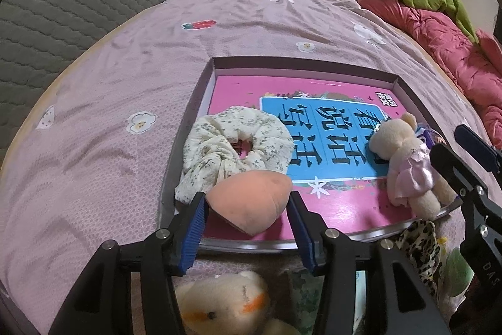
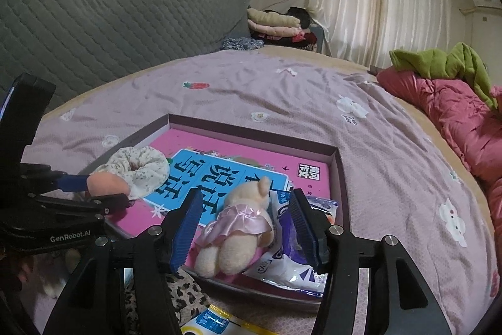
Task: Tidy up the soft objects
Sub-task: 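Lower the bear into the box with the right gripper while the left sets the peach ball by the scrunchie, then open both grippers and withdraw them from the box toward the remaining items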
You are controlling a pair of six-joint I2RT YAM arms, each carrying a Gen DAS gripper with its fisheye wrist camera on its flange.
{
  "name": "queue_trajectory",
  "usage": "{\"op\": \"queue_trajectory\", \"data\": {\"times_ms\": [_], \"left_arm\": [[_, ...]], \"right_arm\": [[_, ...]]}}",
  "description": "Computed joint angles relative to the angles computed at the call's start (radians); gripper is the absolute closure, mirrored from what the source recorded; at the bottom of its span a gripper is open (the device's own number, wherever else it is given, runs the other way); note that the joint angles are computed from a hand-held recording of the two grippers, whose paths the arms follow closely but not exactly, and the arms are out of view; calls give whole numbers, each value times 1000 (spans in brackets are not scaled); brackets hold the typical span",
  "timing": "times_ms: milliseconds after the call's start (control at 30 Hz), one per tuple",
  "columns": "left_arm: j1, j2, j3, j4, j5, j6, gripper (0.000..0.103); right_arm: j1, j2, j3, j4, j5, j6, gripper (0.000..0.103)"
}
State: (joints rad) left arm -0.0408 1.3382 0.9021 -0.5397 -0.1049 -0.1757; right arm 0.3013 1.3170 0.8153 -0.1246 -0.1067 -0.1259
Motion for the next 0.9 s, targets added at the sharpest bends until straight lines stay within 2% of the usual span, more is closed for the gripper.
{"op": "queue_trajectory", "data": {"times_ms": [300,733,900], "left_arm": [[0,9,25,-31,-28,-7,46],[5,3,33,-39,-22,-11,45],[2,-1,36,-44,-28,-10,43]], "right_arm": [[-7,-8,-3,1,-2,2,44],[-23,-6,-1,-3,-25,14,43],[-25,-6,-2,-4,-23,21,37]]}}
